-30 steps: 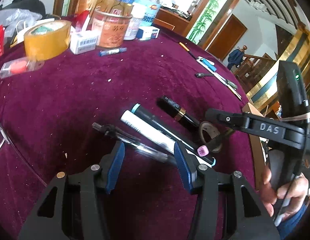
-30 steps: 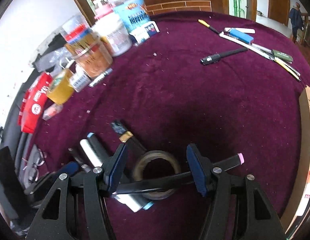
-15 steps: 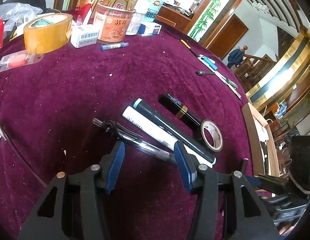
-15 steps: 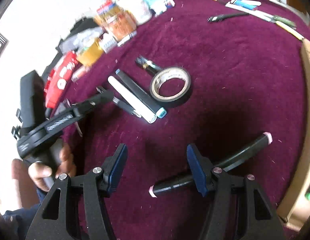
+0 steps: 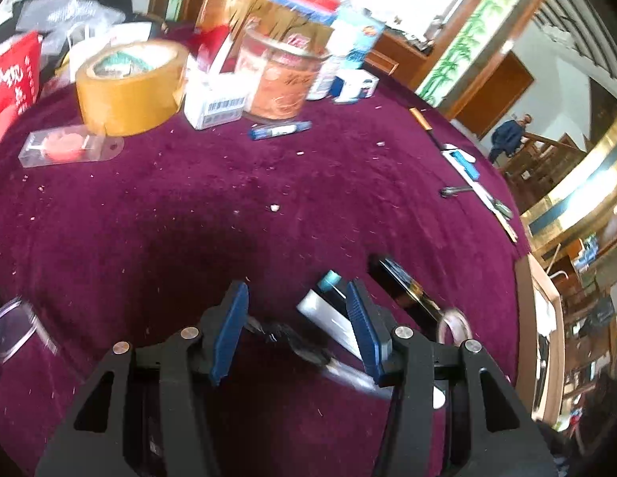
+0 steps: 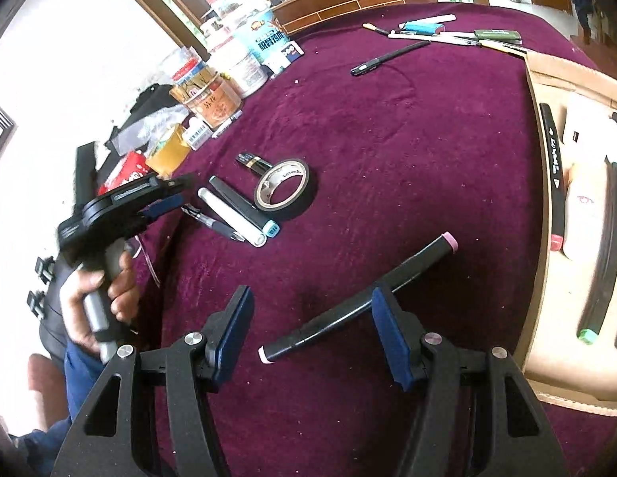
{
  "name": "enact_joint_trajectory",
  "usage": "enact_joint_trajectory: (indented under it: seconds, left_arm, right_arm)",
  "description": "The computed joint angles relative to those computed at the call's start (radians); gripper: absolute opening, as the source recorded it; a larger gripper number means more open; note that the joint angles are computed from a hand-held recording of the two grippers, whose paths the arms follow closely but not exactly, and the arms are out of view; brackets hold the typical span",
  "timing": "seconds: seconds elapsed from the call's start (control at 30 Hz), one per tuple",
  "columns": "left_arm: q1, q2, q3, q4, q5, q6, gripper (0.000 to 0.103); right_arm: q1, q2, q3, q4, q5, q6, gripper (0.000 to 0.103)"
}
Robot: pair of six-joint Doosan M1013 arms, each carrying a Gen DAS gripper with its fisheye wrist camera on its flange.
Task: Organize rigid objects
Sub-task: 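Move both open tools back over the table toward the remaining markers, then grasp the clear black pen with the left tool while the right tool grasps a pink-capped black marker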
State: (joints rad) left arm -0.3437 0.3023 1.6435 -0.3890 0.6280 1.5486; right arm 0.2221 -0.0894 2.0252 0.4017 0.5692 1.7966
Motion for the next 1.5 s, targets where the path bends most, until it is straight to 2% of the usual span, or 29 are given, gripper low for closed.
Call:
enact_joint_trajectory:
  seconds: [0.07, 0.2, 0.33, 0.37, 0.43, 0.47, 0.6, 0.7, 0.8, 0.87, 1.0, 1.07, 1.23, 1.3, 1.5]
  left_arm:
    - [0.011, 0.014, -0.009, -0.056, 0.016, 0.038, 0.049]
    - [0.009, 0.005, -0.003, -0.054, 0.043, 0.08, 0.049]
    - [-0.01, -0.039, 0.037, -0.002, 0.052, 0.14, 0.049]
    - [-0.003, -0.046, 0.043, -0.06, 0.084, 0.217, 0.049]
    - [0.018, -0.047, 0.044, -0.239, 0.231, 0.402, 0.049]
    - [0.013, -0.057, 0.054, -0.261, 0.264, 0.464, 0.049]
    - [-0.024, -0.139, 0.118, -0.262, 0.263, 0.684, 0.049]
    - [-0.033, -0.165, 0.13, -0.251, 0.238, 0.74, 0.05]
    - [-0.062, -0.166, 0.13, -0.148, 0.196, 0.725, 0.051]
    - [-0.086, -0.153, 0.117, -0.09, 0.197, 0.726, 0.051]
    - [-0.132, -0.168, 0.147, 0.041, 0.119, 0.746, 0.051]
    - [-0.139, -0.169, 0.156, 0.083, 0.09, 0.719, 0.051]
    - [-0.146, -0.134, 0.137, 0.123, 0.096, 0.664, 0.05]
    - [-0.157, -0.126, 0.137, 0.173, 0.083, 0.618, 0.051]
    - [-0.155, -0.129, 0.148, 0.143, 0.062, 0.632, 0.051]
  right_arm:
    - [-0.003, -0.004, 0.006, 0.028, -0.007, -0.027, 0.056]
    - [-0.003, -0.012, 0.016, 0.05, -0.011, -0.049, 0.056]
    - [-0.007, -0.024, 0.029, 0.068, -0.019, -0.07, 0.056]
    - [-0.01, -0.025, 0.032, 0.076, -0.021, -0.075, 0.056]
    - [-0.016, -0.025, 0.037, 0.094, -0.022, -0.082, 0.056]
    - [-0.019, -0.026, 0.04, 0.105, -0.025, -0.088, 0.056]
    - [-0.024, -0.034, 0.051, 0.117, -0.035, -0.093, 0.056]
    - [-0.028, -0.036, 0.054, 0.108, -0.038, -0.076, 0.056]
    - [-0.02, -0.034, 0.048, 0.068, -0.032, -0.026, 0.056]
    - [-0.014, -0.033, 0.043, 0.016, -0.021, 0.031, 0.056]
    - [-0.016, -0.026, 0.034, -0.021, 0.002, 0.085, 0.056]
    - [-0.006, -0.016, 0.02, -0.068, 0.016, 0.129, 0.056]
    - [0.02, 0.034, -0.026, -0.183, 0.074, 0.238, 0.056]
    - [0.039, 0.059, -0.052, -0.269, 0.105, 0.296, 0.056]
    - [0.107, 0.124, -0.124, -0.54, 0.195, 0.445, 0.057]
